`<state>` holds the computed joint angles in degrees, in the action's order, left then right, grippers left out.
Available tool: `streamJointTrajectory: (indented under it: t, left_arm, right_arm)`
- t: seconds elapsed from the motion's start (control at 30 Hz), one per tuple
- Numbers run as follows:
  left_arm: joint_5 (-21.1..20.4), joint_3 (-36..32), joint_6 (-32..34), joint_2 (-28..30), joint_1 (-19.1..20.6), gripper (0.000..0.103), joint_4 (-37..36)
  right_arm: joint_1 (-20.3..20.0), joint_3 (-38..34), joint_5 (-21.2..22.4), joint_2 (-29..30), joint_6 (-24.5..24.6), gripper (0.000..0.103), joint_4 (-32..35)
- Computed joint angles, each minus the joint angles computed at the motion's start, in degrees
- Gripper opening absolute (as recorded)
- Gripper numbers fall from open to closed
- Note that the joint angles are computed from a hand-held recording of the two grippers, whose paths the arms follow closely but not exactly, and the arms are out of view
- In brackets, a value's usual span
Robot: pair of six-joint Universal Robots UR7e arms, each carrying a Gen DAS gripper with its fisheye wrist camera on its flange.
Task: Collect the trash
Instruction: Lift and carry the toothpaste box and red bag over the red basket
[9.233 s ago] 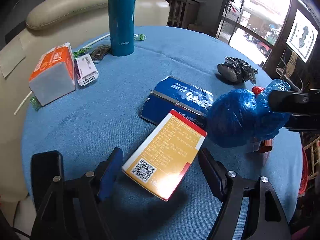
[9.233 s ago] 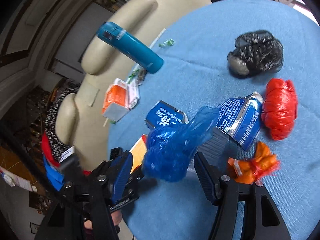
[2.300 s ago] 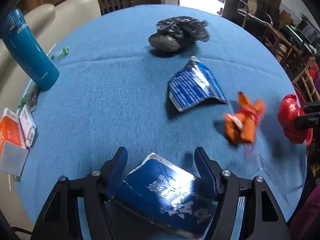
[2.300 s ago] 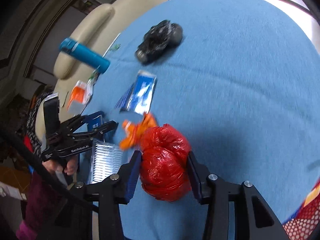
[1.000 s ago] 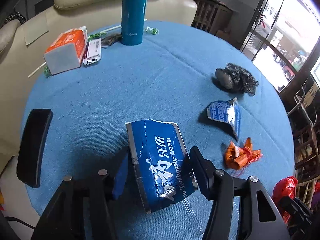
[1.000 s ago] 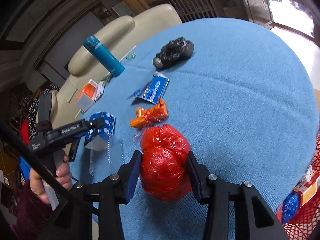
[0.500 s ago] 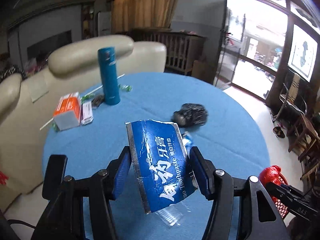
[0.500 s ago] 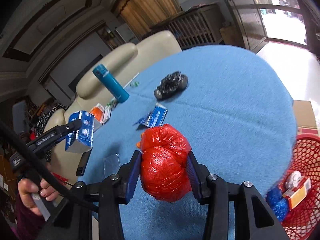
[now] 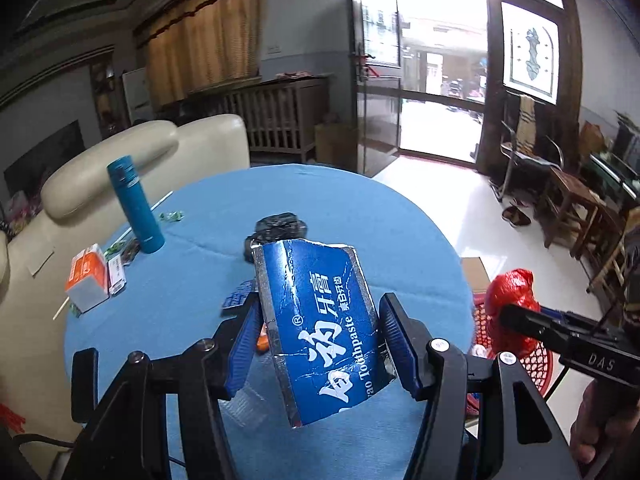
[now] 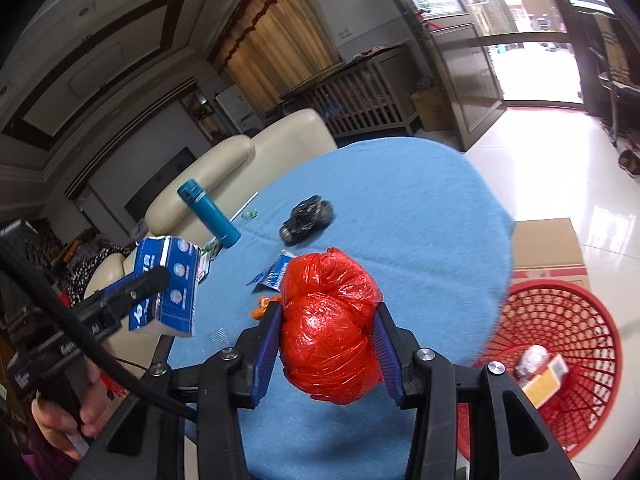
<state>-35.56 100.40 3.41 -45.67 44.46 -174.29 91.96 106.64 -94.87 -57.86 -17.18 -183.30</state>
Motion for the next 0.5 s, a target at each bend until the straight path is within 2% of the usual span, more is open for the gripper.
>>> streamJointTrajectory:
  t: [0.17,0.37,0.5]
  left_arm:
    - [0.20,-1.06,0.36,1.47,-1.02,0.061,1.91]
    - [0.73,-2.81,0.93,3.33,-2.11,0.061,3.98]
    - [0.35,-3.59,2.97,4.68,-3.13,0.061,4.50]
  right_arm:
    - [-1.16,1.12,-0.17,-3.82,-0.64,0.048,3.48]
    - [-2.04,2.41,-3.01,-9.32,-2.24,0.048,9.27]
    - [-2.82,4.70,-5.06,-12.64,-3.69,0.048,9.64]
